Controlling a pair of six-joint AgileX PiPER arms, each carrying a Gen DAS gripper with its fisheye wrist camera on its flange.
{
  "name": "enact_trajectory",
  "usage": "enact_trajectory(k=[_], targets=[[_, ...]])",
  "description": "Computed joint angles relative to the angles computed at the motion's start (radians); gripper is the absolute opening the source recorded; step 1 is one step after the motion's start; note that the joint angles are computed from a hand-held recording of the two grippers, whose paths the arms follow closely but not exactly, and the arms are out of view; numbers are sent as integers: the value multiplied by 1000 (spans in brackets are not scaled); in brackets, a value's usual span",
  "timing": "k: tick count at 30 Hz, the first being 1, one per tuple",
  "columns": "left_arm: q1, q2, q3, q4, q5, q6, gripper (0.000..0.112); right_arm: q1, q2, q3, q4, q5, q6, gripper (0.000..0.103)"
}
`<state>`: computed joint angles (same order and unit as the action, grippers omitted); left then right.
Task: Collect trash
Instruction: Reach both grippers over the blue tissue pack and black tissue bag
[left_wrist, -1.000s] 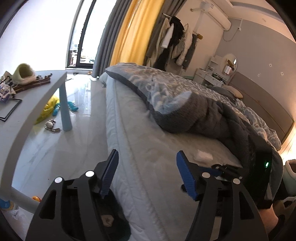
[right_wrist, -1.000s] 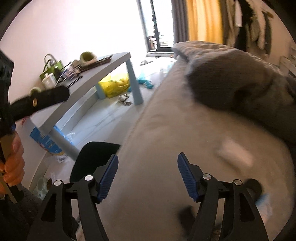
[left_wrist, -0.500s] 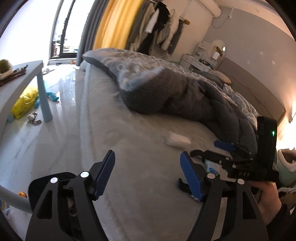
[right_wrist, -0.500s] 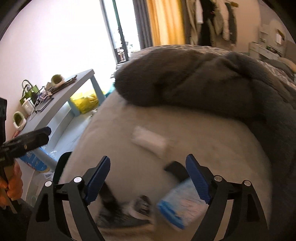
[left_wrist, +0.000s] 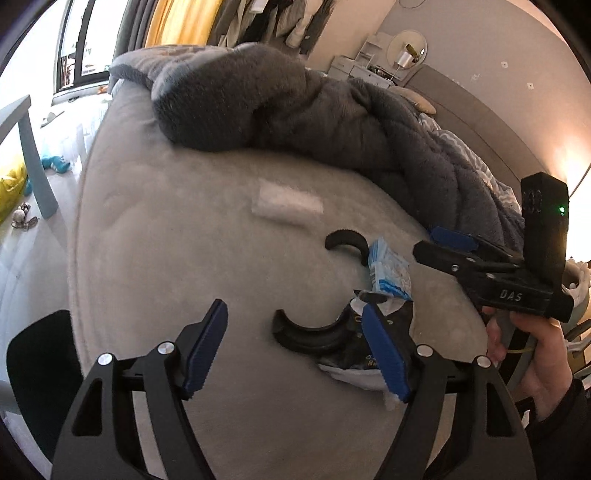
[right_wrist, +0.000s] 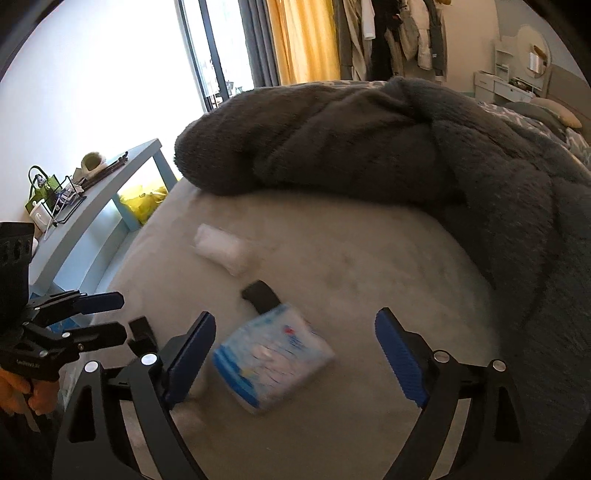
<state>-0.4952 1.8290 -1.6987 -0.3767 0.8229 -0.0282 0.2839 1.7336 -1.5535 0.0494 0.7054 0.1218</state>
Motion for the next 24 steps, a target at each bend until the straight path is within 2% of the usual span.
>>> enact_trajectory(k=[5, 13, 24], targets=[[-24, 27, -13, 7, 2, -18, 74, -37, -23, 42, 78, -11, -115, 91], [-36, 49, -21, 16, -17, -45, 52, -23, -10, 51, 97, 25, -267, 94], [-32, 31, 7, 15, -65, -56, 50, -21, 27, 53, 134, 40, -361, 94]])
